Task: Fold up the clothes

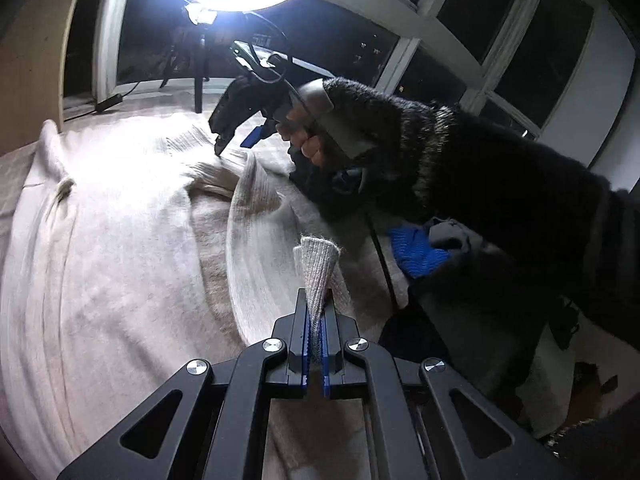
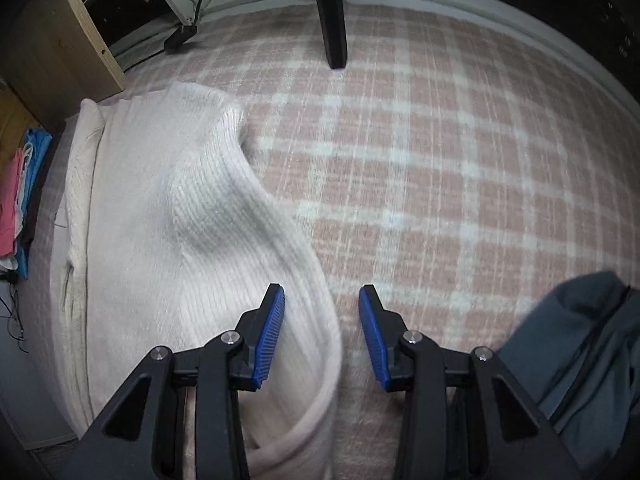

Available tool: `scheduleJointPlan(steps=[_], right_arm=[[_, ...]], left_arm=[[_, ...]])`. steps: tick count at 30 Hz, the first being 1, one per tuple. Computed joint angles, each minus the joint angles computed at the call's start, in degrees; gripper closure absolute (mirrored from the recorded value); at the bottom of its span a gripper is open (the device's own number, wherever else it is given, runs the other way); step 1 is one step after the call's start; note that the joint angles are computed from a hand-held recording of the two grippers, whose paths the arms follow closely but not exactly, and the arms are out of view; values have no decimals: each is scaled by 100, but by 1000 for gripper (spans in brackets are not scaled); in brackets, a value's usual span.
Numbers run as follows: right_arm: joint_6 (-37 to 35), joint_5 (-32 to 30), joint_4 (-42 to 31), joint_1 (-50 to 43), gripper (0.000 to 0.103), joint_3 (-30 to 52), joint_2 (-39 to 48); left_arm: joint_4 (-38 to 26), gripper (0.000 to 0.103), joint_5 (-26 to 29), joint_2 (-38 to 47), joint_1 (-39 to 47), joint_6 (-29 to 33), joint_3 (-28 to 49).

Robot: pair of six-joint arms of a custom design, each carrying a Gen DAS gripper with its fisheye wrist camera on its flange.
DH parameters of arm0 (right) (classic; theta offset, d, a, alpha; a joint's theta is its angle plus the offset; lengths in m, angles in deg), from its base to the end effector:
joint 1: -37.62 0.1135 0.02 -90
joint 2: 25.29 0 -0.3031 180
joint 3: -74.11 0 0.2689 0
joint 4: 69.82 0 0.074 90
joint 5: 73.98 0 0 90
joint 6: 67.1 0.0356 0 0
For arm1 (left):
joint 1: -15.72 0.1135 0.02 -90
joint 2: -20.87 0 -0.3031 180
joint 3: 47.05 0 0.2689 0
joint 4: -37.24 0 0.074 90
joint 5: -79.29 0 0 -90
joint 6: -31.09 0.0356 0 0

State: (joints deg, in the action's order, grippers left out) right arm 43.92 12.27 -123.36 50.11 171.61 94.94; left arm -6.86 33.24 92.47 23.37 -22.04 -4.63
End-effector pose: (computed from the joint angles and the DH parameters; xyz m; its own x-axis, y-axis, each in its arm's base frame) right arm 0.4355 0.0989 0.1651 -0.9682 0.1521 -0.1988 0.1246 0.9816 0.1444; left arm 0.1894 0.0005 0.1746 -0.6981 0.3421 -0.6290 0.6512 0.6686 -0.3591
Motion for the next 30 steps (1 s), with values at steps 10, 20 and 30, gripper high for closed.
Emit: scheduleJointPlan(steps=[10,20,30], right_arm=[[32,-176,142,-3,99,-79,-182],[61,-485,-453,832,90,1395,57],[813,120,894,1086,68,-1197,-1635]], left_arm=[[-565,100,75,-542,589,448,-119],[-1602,99,16,-654,2869,2479,-110],[-1662,88,-624,290,4033,3887,6]])
